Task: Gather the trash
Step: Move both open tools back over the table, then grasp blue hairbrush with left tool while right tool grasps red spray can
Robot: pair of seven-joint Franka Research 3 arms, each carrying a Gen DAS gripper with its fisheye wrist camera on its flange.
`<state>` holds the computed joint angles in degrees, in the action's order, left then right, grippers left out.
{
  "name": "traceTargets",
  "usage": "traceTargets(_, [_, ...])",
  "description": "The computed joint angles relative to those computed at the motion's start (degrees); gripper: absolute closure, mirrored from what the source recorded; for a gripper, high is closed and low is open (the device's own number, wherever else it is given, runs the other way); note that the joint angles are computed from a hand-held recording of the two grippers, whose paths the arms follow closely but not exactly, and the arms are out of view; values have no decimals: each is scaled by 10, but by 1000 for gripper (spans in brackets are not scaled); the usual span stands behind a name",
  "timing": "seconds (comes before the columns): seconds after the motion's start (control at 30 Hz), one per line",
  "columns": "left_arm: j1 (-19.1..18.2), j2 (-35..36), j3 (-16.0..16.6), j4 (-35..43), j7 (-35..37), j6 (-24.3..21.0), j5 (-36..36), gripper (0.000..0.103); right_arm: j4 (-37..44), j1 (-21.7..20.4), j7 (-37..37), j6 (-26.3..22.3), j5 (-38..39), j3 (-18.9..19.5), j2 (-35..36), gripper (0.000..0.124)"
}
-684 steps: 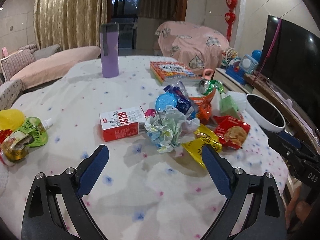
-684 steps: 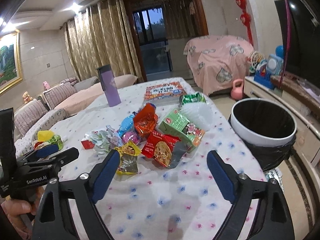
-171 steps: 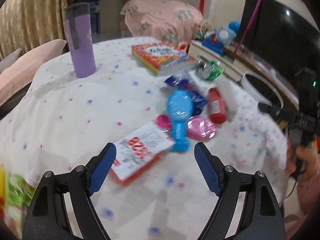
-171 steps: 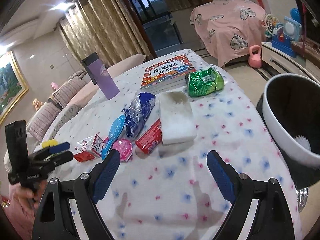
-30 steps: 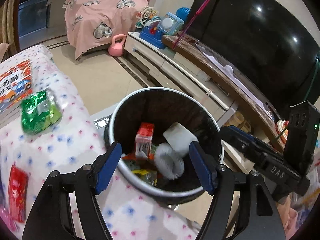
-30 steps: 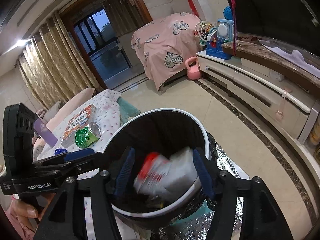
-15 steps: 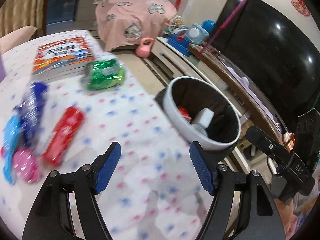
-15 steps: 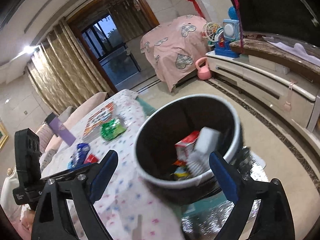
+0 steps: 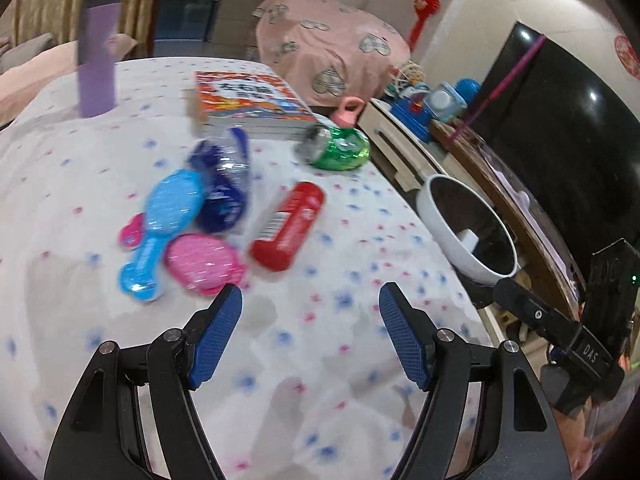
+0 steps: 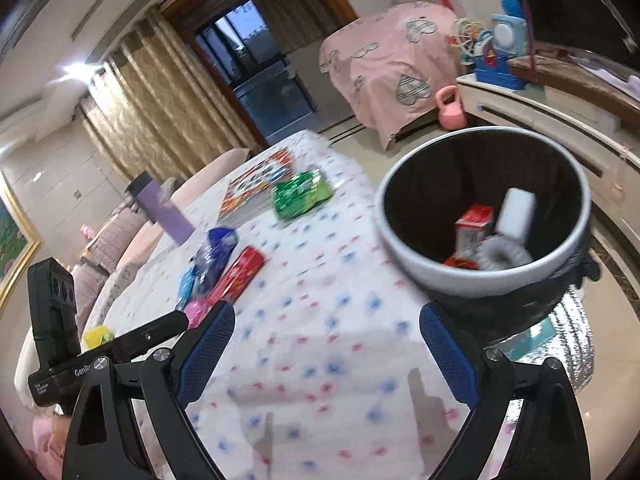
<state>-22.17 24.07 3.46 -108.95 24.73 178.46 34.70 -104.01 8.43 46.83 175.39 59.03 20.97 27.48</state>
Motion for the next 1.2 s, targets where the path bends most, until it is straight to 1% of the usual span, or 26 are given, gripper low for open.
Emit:
traceTargets(0.1, [-25,-15,41,-28,-33,14,21,30,3,18,17,-6,-20,-8,4,29])
traceTargets(0.23, [-40,-31,72,-60,-69,28,42,30,10,40,47,-13,-54,-19,13,29])
traceTargets(0.33, [-47,-37,90,-73,-88,35,56,30,17,50,69,-19,-80,-23,19,29])
traceTargets(0.5, [-49,-42,104,-82,-107,39,73,30,31,62,105,-29,-119,-30,31,29])
traceTargets(0.63, [-32,-44,93,-79,-105,29,78,30,47,70,129,-41,-150,-34,43,29])
traceTargets(0.77, [5,-43,60,-72,-84,6,80,30,75,77,145,-48,-176,-35,63,30])
traceTargets(0.83, [36,-40,28,-64,-55,-14,68,30,87,87,162,-43,-191,-44,73,30])
traceTargets(0.87, [45,-38,20,-61,-47,-19,66,30,95,92,172,-47,-200,-48,78,32])
traceTargets(0.93, [82,-27,-20,-47,0,-35,39,30,120,95,190,-66,-216,-52,95,40])
traceTargets(0.97, [95,-23,-34,-40,21,-44,25,31,135,100,201,-77,-224,-56,104,43])
traceTargets(1.07, [115,-4,-54,-15,67,-62,-5,31,179,117,239,-102,-254,-75,132,46])
traceTargets(1.1, [123,5,-62,-2,86,-73,-18,31,194,120,250,-111,-261,-78,142,49])
traceTargets(1.13, [126,11,-66,7,98,-78,-27,32,214,121,261,-123,-267,-79,155,50])
traceTargets(1.2, [142,27,-84,28,136,-87,-56,34,249,130,285,-139,-284,-89,176,52])
